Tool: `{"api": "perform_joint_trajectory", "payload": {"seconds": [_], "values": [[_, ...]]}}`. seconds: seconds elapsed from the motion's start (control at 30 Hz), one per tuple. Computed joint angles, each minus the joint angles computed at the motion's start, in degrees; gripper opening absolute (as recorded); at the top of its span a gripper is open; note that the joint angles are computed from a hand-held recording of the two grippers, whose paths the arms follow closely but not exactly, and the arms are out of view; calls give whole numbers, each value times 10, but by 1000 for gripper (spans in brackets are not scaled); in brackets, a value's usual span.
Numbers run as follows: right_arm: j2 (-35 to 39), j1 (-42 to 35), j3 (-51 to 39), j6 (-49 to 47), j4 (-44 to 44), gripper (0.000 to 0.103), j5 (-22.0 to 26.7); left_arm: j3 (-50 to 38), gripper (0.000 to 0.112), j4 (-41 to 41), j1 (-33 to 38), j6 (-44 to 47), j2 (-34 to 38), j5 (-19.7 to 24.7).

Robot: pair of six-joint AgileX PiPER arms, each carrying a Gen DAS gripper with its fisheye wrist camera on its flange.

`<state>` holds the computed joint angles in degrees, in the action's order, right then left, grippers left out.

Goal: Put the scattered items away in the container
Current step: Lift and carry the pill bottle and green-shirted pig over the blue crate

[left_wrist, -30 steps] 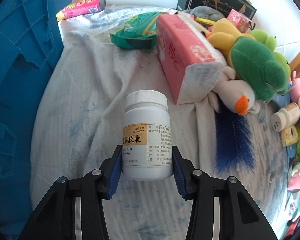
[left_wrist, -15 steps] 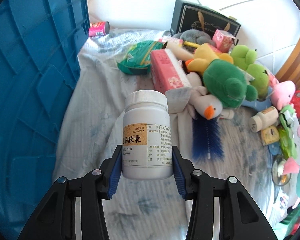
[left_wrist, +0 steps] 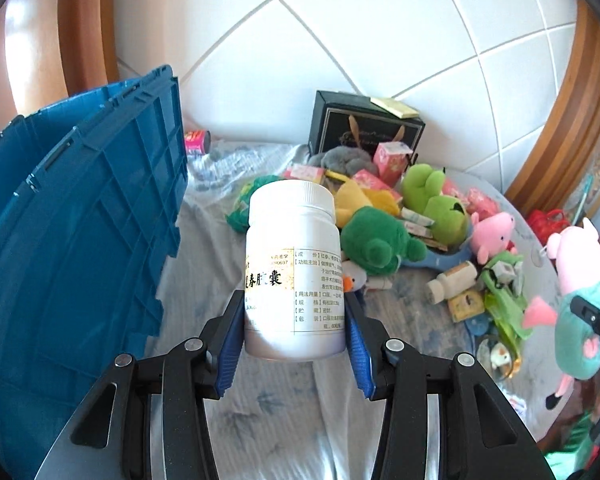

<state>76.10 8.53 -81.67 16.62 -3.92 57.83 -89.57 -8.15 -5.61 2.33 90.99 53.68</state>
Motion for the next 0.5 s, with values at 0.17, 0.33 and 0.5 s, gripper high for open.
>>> {"api": "perform_joint_trajectory", "payload": {"seconds": [0.17,0.33,0.5], "values": [[15,28,-71,22,-25,66,27,-53,45,-13,11,11,-16,35],[41,67,-151,43,-54,66,60,-103,45,-46,39,35,-26,66],[80,112,-244,55,-82,66,96,-151,45,-78,73,57,-30,95]]}}
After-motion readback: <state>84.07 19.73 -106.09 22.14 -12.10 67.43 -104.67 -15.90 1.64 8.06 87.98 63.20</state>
